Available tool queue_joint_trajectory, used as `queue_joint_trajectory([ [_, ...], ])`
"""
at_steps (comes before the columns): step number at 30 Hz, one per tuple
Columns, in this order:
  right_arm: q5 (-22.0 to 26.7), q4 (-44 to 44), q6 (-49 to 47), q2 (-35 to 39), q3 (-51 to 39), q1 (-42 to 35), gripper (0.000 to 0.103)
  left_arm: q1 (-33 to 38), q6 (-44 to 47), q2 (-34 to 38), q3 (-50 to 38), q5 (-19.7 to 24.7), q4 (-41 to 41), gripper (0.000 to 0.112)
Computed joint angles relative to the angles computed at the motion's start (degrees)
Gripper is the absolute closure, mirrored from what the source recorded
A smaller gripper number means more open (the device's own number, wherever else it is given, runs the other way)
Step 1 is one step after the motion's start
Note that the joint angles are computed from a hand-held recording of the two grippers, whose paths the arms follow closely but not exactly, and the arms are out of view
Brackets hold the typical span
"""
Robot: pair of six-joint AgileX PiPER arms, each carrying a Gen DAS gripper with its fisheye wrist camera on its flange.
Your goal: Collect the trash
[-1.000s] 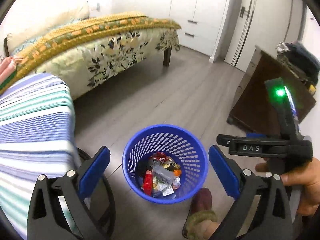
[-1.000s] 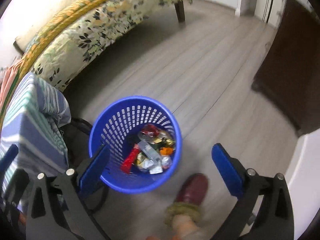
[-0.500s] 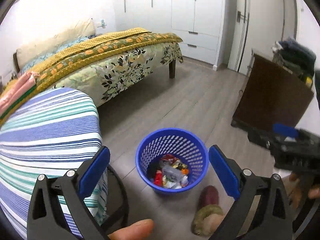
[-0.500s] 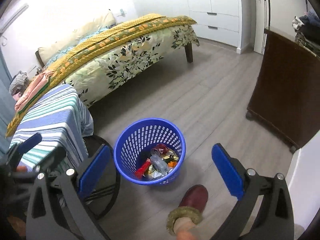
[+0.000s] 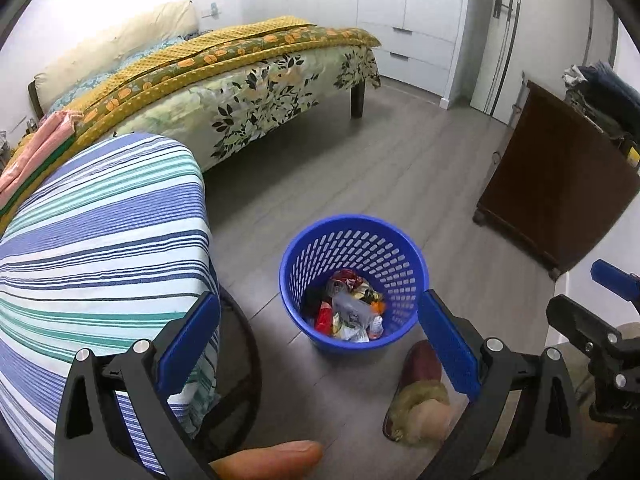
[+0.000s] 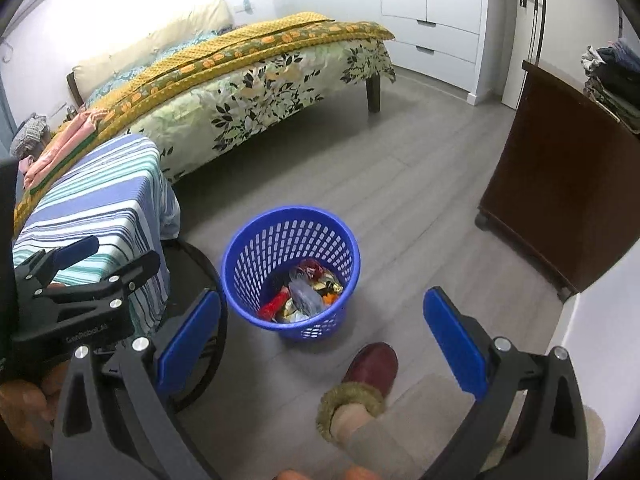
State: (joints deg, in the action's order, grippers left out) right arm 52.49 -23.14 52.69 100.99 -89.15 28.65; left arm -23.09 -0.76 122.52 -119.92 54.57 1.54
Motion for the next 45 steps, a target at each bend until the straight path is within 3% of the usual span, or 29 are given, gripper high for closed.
queue_joint_trajectory([
  [45,2.0,4.5,-2.5,3.9,-2.0,-0.3,0.005,-0.3,-0.6,3.9,-4.0,4.0,0.6,0.015],
])
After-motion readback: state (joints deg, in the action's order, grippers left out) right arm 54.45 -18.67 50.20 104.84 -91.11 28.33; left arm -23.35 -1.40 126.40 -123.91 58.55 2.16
